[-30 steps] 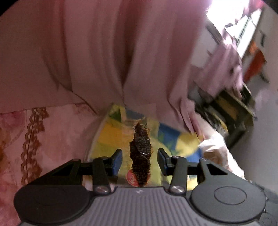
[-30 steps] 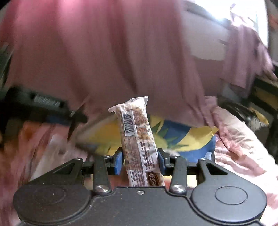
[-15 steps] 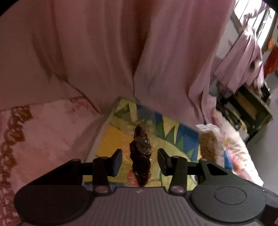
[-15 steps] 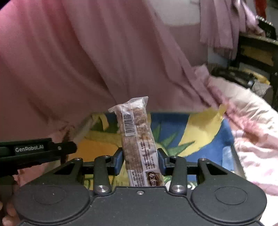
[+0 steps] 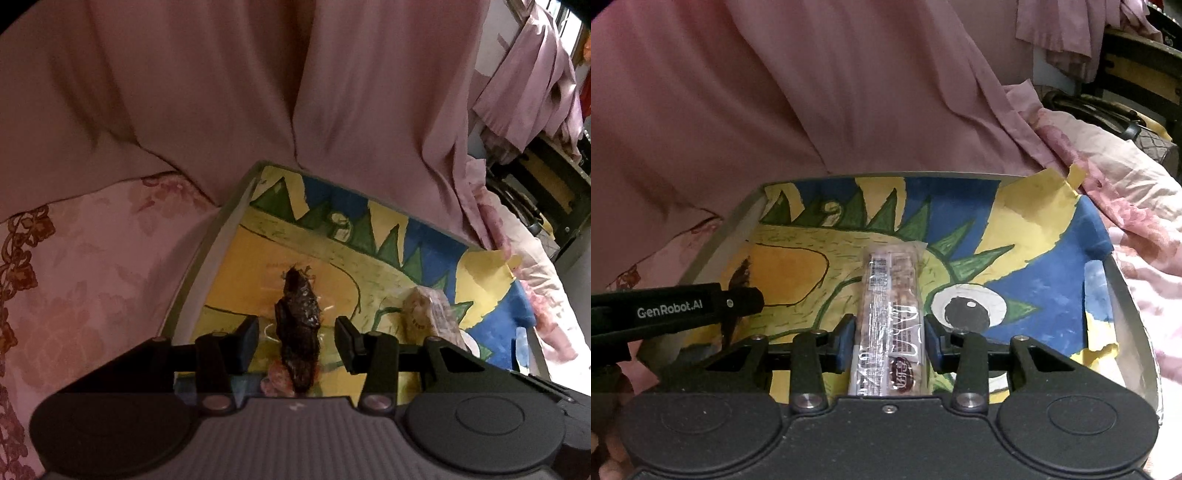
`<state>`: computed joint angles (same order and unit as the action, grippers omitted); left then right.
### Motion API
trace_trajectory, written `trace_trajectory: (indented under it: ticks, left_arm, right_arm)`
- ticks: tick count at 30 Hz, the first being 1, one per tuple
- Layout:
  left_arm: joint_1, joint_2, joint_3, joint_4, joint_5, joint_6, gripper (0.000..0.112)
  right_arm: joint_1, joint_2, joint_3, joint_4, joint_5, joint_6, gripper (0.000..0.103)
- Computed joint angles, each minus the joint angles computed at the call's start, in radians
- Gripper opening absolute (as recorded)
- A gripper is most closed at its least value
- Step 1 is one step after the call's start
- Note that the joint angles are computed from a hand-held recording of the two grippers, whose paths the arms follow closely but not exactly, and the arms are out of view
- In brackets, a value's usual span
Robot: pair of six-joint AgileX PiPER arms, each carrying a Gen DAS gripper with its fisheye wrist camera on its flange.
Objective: Organize snacks
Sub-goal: 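Carry both snacks into the printed box and open both tools to release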
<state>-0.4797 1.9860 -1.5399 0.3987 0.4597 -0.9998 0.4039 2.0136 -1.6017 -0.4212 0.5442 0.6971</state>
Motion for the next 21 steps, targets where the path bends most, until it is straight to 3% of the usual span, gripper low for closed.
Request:
trace_trajectory:
  ticks: [7,11,16,21]
  left_arm:
    - [0.001,-0.050,0.026,-0.014,0.022,-0.003,0.076]
    - [-0.017,-0.122,0.071,0.068,0.041,-0.088,0.084]
    - [-0.069,-0.240,0.167,0.295,0.078,-0.318,0.097]
    - [-0.168,-0.377,0.292,0.542,0.160,-0.525,0.102]
  right_arm:
    - [0.016,-0.077,0.062,-0.066,-0.031,0.053,0.061]
    - [0.047,-0.162,0.139,-0.223,-0.053,0.181,0.076]
    - [0.081,-0.311,0.282,-0.442,-0.112,0.380,0.090]
    - [0.115,-0.472,0.437,-0.693,-0.171,0.632,0.102]
